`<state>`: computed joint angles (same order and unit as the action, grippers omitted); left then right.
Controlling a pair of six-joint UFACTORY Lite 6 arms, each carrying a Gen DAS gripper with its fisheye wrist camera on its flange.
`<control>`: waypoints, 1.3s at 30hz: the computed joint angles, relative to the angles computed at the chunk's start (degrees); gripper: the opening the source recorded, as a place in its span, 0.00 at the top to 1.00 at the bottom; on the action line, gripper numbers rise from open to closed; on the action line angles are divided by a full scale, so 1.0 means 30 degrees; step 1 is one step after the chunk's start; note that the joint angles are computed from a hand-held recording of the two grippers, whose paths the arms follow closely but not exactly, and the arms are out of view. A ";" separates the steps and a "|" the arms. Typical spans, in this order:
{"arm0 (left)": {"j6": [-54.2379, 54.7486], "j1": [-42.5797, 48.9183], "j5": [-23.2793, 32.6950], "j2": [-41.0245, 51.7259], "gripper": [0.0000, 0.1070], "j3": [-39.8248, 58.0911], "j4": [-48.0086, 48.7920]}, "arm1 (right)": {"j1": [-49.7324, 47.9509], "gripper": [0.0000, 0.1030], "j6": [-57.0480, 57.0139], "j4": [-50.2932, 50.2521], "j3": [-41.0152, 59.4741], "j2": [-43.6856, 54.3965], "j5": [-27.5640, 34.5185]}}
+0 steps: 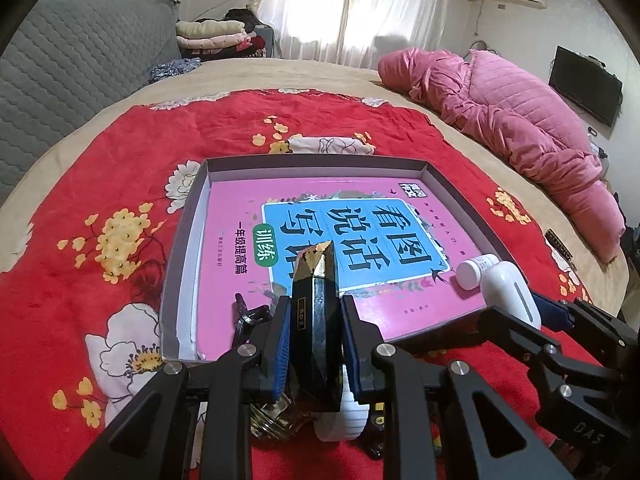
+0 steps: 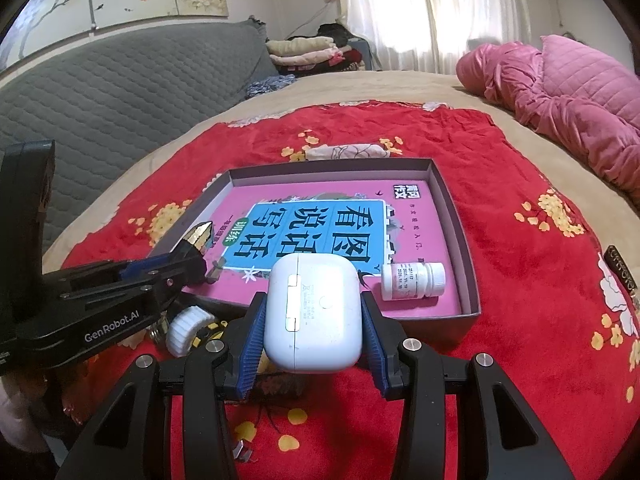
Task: Organize rigid objects
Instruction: 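Lift the lighter with left gripper toward the box while right gripper carries the earbud case over it, then lower the earbud case onto the book with right gripper while left gripper holds the lighter above the box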
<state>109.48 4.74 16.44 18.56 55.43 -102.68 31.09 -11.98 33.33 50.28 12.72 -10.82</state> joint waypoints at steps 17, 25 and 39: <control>-0.0239 -0.0525 -0.0375 0.0993 0.78 0.1494 -0.0274 | -0.0245 0.56 -0.4540 0.4369 0.0860 0.0169 0.0334; -0.2633 -0.0766 -0.0692 0.1635 0.78 0.2654 0.1638 | -0.0441 0.56 -0.6811 0.6452 0.1709 0.0454 0.0549; -0.6806 -0.1258 -0.0629 0.3135 0.78 0.4611 0.5436 | -0.1020 0.55 -1.6664 1.6183 0.4685 0.1850 0.0749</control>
